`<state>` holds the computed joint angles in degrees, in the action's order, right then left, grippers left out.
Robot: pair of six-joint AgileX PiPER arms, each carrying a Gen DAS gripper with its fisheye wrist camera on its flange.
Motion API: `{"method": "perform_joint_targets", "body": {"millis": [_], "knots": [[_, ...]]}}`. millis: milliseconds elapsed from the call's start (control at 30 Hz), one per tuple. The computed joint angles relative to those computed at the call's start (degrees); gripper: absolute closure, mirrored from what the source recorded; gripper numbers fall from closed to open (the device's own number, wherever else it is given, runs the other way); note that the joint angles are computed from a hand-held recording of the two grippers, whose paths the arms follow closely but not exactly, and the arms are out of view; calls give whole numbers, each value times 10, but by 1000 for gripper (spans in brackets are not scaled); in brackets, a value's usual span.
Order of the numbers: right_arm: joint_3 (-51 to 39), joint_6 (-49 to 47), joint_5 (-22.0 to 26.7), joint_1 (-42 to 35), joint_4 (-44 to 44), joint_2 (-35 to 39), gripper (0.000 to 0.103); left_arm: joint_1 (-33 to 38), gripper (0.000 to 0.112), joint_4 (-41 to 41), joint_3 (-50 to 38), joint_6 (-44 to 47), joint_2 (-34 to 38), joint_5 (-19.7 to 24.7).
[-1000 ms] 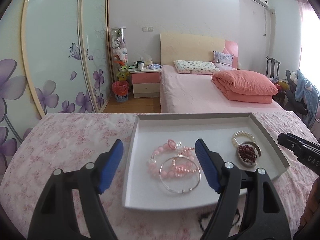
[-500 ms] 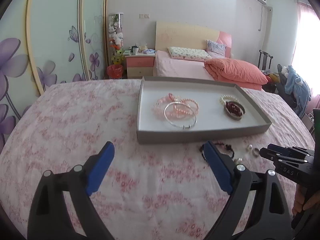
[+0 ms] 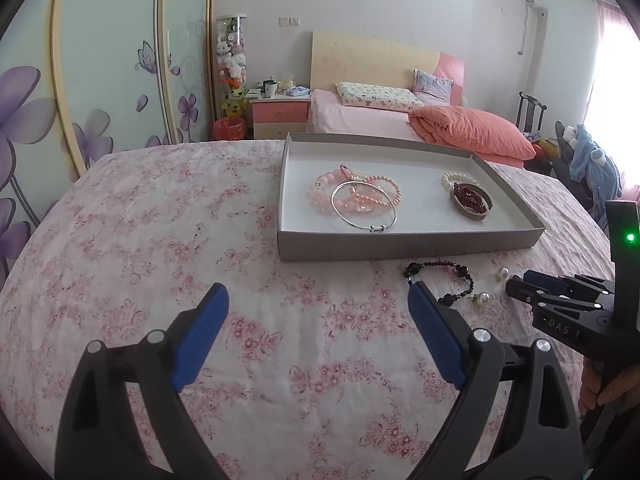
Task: Organize jewelry
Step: 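Grasp the black beaded bracelet with the left tool while the right tool grasps the silver ring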
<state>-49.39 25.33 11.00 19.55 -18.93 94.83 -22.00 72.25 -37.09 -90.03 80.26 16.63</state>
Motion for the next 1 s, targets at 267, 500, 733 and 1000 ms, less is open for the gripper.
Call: {"method": "perform_joint_targets", "body": {"millis": [267,500,733,1000], "knots": [[2,62,-7,7,-69,2,80,-18,23,-8,-11,4,21,5],[41,152,3,-13,-145,-33,80,-33,24,-37,-34,35,44,10],[77,247,-5,-43,-225,-56,80,-46,38,-164,-106,175,116,11],[77,148,-19,-58,-139,-56,80,-64,59,-269,-203,284,219,43]]}}
